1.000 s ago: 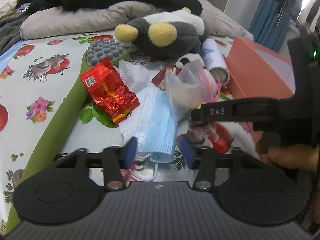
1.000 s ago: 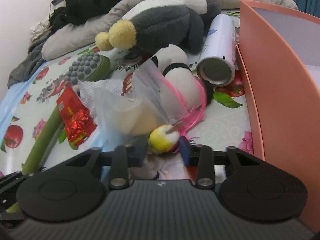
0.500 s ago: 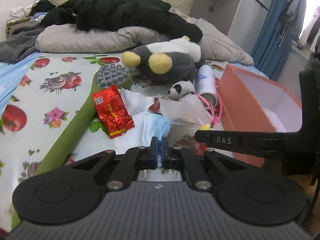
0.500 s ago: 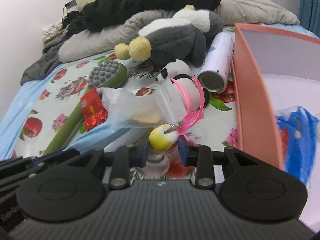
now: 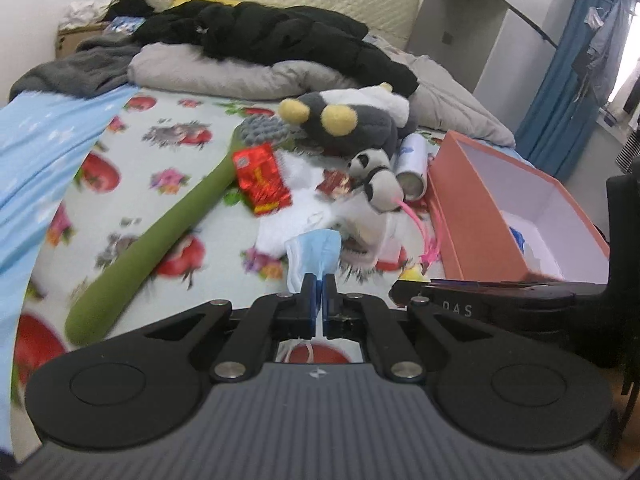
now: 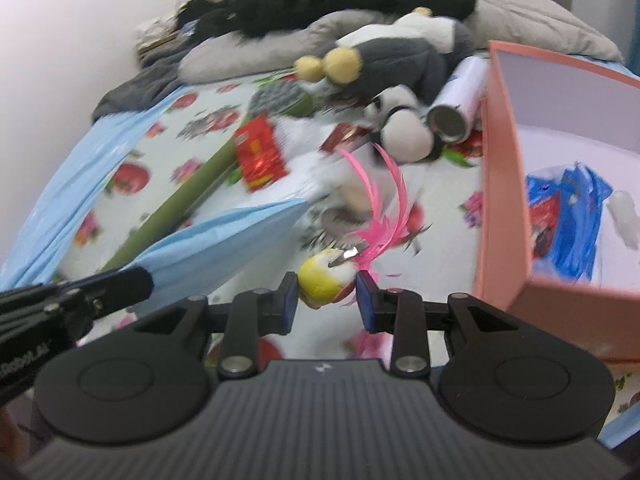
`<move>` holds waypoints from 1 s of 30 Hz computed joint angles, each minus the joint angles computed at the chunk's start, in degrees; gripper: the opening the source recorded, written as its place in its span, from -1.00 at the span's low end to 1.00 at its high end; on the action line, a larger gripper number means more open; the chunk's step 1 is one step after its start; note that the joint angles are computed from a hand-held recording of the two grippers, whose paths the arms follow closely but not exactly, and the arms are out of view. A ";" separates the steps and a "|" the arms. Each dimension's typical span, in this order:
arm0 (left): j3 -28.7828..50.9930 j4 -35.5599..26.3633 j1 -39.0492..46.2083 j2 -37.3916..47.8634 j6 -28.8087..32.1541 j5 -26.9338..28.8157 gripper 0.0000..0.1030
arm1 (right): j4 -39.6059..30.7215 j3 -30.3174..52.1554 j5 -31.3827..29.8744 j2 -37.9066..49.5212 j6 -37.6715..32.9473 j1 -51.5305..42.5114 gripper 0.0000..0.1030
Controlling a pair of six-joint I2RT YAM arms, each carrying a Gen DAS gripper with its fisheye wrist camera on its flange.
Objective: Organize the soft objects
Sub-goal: 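Lift the face mask with the left tool while the right tool approaches the pink-feathered ball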
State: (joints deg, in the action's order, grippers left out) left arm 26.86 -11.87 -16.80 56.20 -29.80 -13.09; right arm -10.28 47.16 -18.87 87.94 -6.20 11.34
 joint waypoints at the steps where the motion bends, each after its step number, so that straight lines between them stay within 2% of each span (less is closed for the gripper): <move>1: -1.00 -1.44 -1.10 -1.74 -1.07 -0.75 -0.94 | 0.00 -1.04 -0.33 -0.70 -0.46 0.12 -0.32; 6: -5.58 -5.93 -2.81 -6.76 -6.18 1.12 -0.93 | -2.04 -3.15 -1.18 -1.06 -3.59 0.23 -0.32; 11: -8.75 -5.41 -2.69 -7.38 -8.15 3.41 -0.91 | -2.91 -3.55 -0.44 -0.10 -5.78 -1.07 -0.30; 12: -9.07 -5.06 -2.49 -7.37 -8.17 3.75 -0.84 | -3.17 -3.50 -0.46 -0.02 -6.00 -1.48 -0.29; 14: -9.39 -4.10 -1.45 -6.72 -7.89 5.11 -0.41 | -3.91 -3.31 -0.93 0.15 -6.37 -2.55 -0.28; 15: -9.69 -3.65 -1.05 -6.78 -7.80 5.81 -0.05 | -4.56 -3.12 -1.23 0.22 -6.42 -3.12 -0.19; 16: -10.11 -2.68 -1.03 -6.94 -7.56 5.93 0.07 | -5.18 -3.05 -1.48 0.20 -6.50 -3.78 -0.12; 17: -10.15 -1.93 -0.88 -6.80 -7.16 6.09 0.09 | -5.48 -3.08 -1.40 0.14 -6.37 -4.12 -0.03; 18: -10.27 -1.15 -0.74 -6.56 -6.79 6.59 0.12 | -5.74 -3.27 -1.39 -0.07 -6.24 -4.57 -0.01; 22: -10.33 1.89 0.71 -3.92 -6.49 8.91 0.18 | -5.94 -3.75 -2.61 -0.03 -4.75 -6.03 -0.01; 27: -10.48 3.87 1.41 -1.64 -5.93 9.18 0.18 | -4.59 -3.08 -5.30 2.07 -0.40 -6.51 -0.01; 30: -10.60 4.11 1.82 -1.32 -5.83 9.26 0.18 | -2.61 -2.84 -4.79 3.35 1.93 -5.73 -0.01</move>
